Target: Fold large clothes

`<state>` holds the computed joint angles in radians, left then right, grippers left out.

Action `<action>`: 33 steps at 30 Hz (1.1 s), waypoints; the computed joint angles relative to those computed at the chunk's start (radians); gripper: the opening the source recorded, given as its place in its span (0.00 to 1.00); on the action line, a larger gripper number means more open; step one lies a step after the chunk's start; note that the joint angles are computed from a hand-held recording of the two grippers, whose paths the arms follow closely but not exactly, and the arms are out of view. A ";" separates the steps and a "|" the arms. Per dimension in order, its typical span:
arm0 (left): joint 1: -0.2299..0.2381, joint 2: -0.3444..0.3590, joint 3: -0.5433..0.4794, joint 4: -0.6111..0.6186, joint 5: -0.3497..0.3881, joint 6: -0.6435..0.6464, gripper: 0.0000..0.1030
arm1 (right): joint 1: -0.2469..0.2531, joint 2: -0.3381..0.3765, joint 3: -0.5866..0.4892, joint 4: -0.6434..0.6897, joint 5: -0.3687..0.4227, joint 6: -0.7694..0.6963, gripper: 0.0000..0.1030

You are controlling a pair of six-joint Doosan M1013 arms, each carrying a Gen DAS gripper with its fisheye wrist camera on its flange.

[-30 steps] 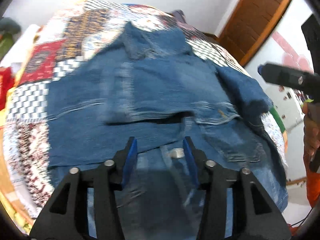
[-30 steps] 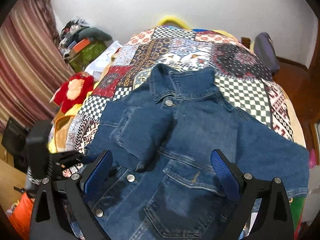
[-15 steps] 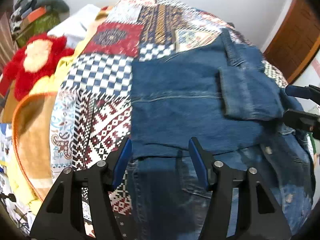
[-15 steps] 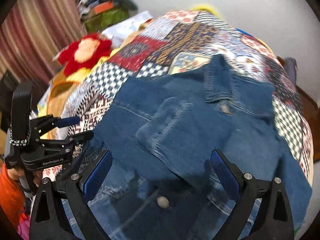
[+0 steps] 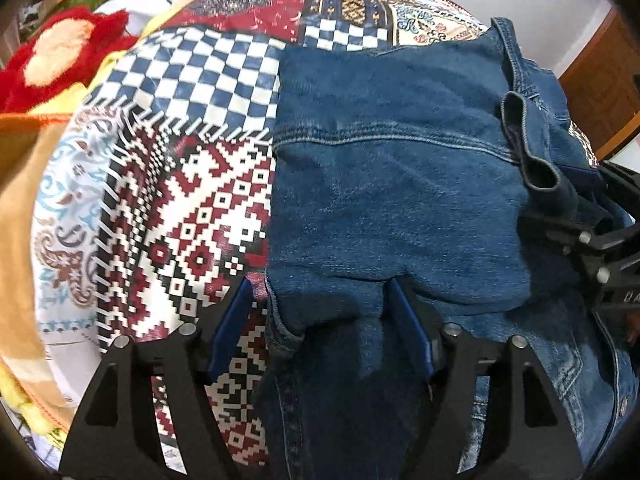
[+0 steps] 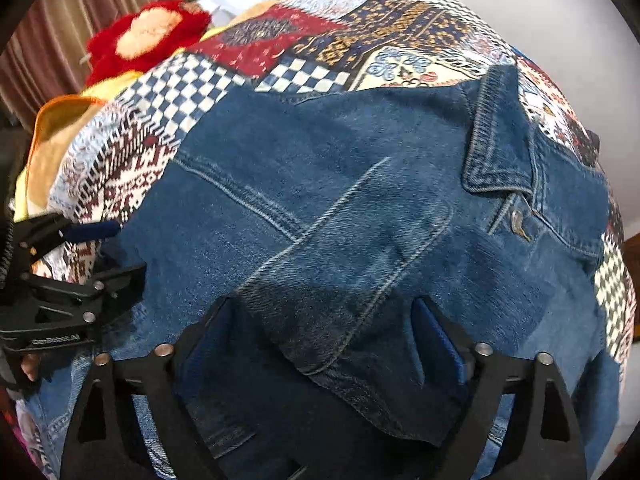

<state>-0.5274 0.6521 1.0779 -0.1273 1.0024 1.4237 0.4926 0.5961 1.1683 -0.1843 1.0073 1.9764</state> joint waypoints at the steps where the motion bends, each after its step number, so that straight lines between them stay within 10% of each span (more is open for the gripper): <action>1: 0.001 0.001 0.002 -0.004 -0.003 -0.001 0.70 | 0.000 -0.007 0.009 -0.014 -0.010 0.017 0.67; 7: -0.010 0.006 0.000 0.047 -0.013 -0.037 0.78 | -0.008 -0.052 0.062 0.005 -0.095 0.047 0.18; 19: -0.031 -0.008 0.018 0.134 0.019 -0.106 0.88 | -0.031 -0.221 0.215 -0.095 -0.255 0.234 0.15; 33: -0.082 -0.025 -0.100 0.043 0.016 0.023 0.88 | -0.075 -0.355 0.389 -0.184 -0.265 0.390 0.13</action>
